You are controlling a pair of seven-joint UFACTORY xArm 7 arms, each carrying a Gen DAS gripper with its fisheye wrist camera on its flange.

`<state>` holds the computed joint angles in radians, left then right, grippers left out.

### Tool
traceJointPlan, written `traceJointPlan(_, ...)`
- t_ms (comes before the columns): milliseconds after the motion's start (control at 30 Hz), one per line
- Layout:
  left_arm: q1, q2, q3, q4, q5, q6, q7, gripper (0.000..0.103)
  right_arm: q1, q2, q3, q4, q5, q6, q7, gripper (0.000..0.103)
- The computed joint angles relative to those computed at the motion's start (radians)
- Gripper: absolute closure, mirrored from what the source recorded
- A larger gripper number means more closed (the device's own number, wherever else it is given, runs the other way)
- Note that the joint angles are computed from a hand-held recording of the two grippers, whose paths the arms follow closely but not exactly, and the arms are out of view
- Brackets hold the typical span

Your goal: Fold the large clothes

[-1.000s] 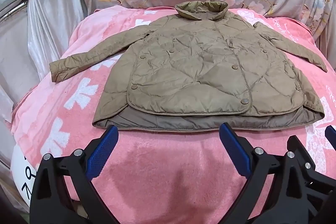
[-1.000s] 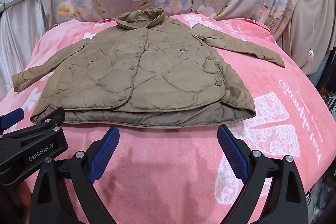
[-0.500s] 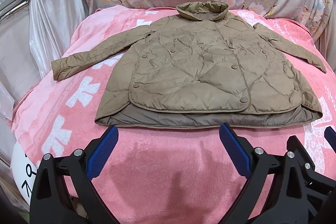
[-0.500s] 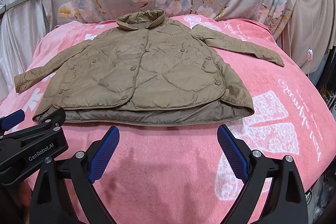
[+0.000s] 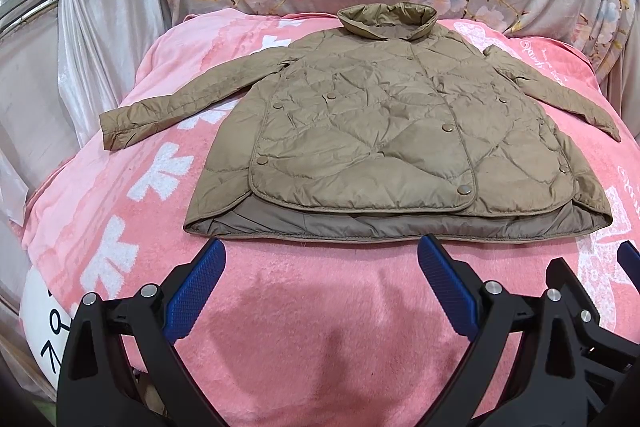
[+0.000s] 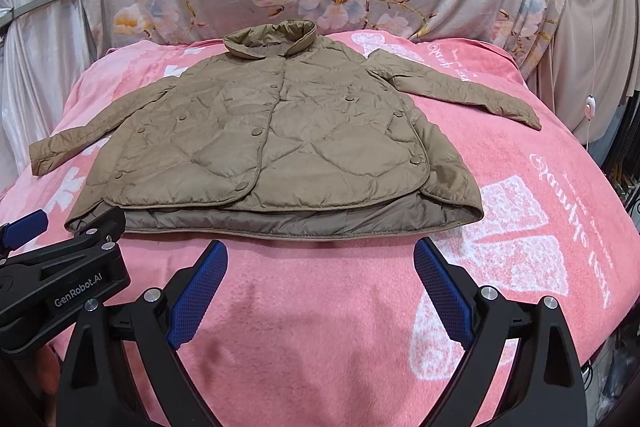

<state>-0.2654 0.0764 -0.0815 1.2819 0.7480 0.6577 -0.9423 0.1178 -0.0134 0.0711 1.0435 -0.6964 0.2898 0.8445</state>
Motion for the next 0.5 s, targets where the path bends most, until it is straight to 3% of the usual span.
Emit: traceJointPlan(500, 0.003, -0.004, -0.001, -0.007, -0.005, -0.005, 0.001, 0.009, 0.003, -0.001, 0.002, 0.000, -0.009, 0.004, 0.011, 0.011)
